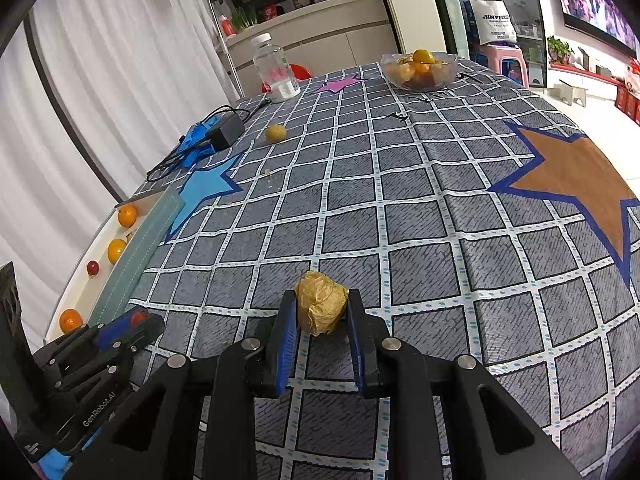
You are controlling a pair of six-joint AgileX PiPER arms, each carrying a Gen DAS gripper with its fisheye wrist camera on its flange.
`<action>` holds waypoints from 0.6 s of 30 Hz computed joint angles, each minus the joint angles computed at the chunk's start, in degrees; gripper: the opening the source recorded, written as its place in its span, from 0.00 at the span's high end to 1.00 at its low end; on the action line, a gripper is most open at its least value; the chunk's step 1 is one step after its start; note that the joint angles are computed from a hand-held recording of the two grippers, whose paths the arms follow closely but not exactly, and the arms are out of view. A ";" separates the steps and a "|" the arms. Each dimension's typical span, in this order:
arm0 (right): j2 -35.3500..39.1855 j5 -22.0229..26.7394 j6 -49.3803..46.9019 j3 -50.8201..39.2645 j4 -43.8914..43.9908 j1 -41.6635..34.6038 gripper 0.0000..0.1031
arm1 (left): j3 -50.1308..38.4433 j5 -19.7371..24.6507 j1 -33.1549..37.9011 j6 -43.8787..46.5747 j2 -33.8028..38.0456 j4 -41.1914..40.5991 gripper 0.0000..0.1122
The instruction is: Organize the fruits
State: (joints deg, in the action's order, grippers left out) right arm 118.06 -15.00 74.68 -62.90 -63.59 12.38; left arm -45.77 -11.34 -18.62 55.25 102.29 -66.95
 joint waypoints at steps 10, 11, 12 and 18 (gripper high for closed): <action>0.19 0.22 0.47 -0.36 -0.25 0.18 0.76 | -0.05 -0.20 -0.10 1.09 0.00 -1.03 0.78; 0.18 0.20 0.45 -0.33 -0.26 0.15 0.76 | -0.05 -0.22 -0.11 1.26 -0.02 -1.19 0.78; 0.18 0.20 0.45 -0.33 -0.26 0.15 0.76 | -0.12 -0.24 -0.16 1.79 -0.03 -1.72 0.78; 0.17 0.31 0.54 -0.38 -0.35 0.19 0.76 | -0.26 -0.41 -0.34 2.94 0.02 -2.88 0.78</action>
